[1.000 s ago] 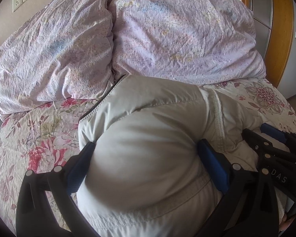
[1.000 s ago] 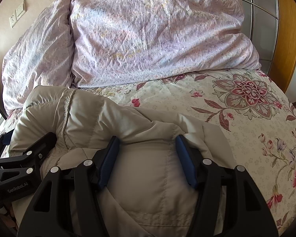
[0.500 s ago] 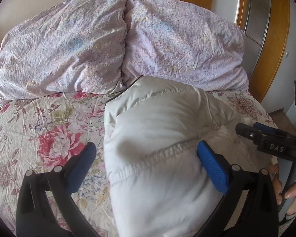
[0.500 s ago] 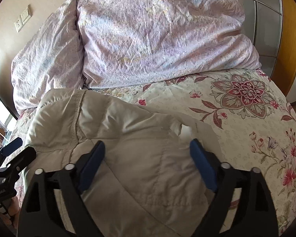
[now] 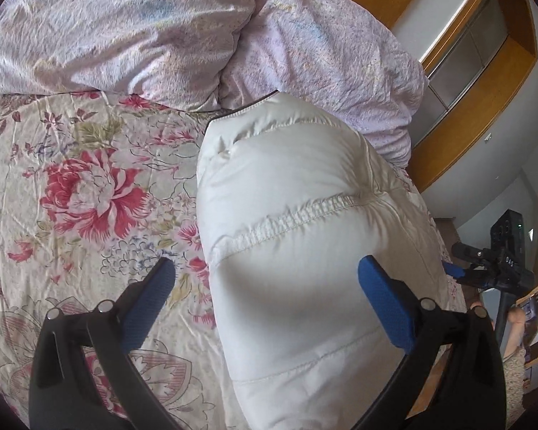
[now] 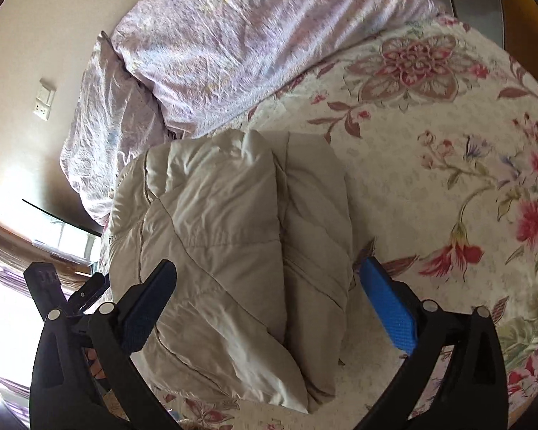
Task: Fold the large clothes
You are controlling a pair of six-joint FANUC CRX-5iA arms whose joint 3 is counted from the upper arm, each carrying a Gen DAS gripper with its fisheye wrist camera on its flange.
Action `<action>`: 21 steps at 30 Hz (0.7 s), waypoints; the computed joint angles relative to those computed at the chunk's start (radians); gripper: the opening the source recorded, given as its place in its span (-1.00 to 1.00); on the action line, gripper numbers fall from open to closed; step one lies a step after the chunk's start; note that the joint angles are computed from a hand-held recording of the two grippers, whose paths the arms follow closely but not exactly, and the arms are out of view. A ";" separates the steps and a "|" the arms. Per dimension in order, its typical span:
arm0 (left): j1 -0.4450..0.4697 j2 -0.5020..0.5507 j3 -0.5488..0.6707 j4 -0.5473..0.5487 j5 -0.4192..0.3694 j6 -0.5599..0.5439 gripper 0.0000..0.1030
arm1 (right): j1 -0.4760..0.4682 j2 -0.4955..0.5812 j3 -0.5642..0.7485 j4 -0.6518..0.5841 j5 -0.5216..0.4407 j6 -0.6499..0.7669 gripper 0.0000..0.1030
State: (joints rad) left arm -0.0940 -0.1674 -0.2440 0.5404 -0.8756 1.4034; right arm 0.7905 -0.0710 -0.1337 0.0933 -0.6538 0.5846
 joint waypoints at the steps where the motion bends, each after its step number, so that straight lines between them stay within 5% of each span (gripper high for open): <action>1: 0.002 0.004 -0.003 0.018 -0.007 -0.017 0.95 | -0.017 0.009 0.022 -0.073 -0.019 0.060 0.97; 13: 0.023 0.040 -0.068 0.185 -0.039 -0.121 0.96 | -0.164 0.125 0.181 -0.593 -0.154 0.473 0.97; 21: 0.059 0.037 -0.104 0.262 -0.082 -0.216 0.96 | -0.153 0.160 0.231 -0.650 -0.175 0.552 0.97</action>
